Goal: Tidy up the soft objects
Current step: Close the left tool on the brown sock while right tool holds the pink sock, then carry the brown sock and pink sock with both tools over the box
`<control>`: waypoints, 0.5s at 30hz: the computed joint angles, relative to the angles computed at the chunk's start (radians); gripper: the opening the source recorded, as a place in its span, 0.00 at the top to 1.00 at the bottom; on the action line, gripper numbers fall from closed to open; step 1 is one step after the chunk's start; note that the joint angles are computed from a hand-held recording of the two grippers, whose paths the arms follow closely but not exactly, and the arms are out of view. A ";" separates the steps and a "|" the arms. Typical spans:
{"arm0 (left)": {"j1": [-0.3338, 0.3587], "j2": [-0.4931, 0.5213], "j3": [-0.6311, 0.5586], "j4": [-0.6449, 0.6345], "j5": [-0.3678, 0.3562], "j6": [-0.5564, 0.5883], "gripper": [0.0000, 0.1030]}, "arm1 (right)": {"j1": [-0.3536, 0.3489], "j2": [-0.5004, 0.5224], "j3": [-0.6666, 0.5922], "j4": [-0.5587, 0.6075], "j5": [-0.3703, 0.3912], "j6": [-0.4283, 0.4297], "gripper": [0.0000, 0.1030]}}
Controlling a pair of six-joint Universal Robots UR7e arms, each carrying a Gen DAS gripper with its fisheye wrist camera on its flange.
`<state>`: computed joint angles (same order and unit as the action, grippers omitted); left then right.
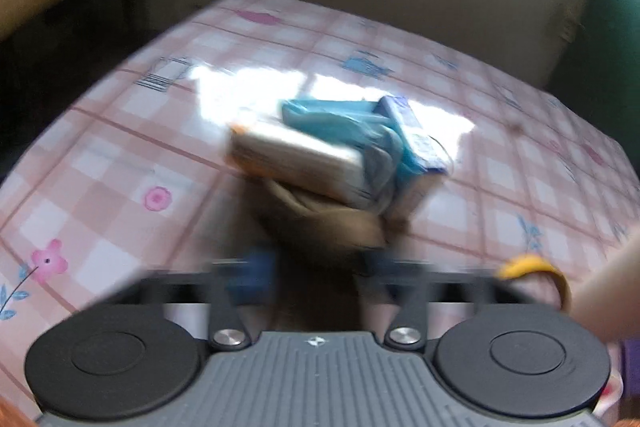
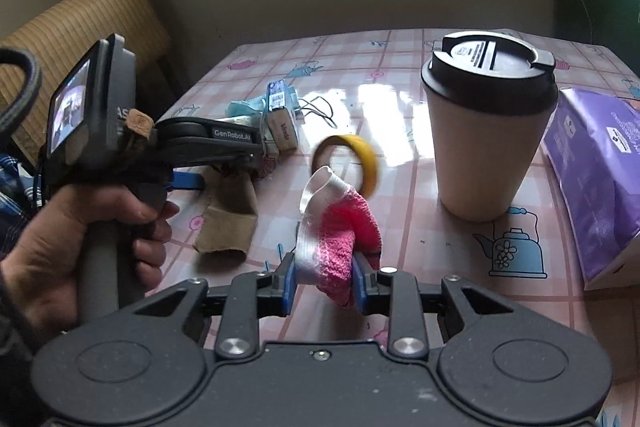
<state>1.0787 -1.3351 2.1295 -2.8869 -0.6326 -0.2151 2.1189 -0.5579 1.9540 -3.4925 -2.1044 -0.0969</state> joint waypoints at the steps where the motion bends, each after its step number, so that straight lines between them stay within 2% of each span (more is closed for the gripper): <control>1: -0.010 -0.020 0.011 0.029 0.000 -0.013 0.73 | 0.001 0.000 0.001 -0.007 0.003 -0.002 0.66; 3: -0.037 -0.072 0.047 0.067 0.000 -0.028 0.75 | 0.003 -0.001 0.004 -0.022 0.004 -0.010 0.66; 11: -0.170 -0.356 0.188 0.356 -0.038 -0.202 0.76 | 0.021 -0.010 0.013 -0.059 0.017 -0.022 0.66; 15: -0.226 -0.407 0.212 0.442 -0.018 -0.290 0.76 | 0.041 -0.015 0.013 -0.076 0.010 -0.039 0.66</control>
<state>0.8524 -1.7424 2.3410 -2.4446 -0.6510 -0.5048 2.1603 -0.5727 1.9666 -3.5690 -2.0941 -0.1355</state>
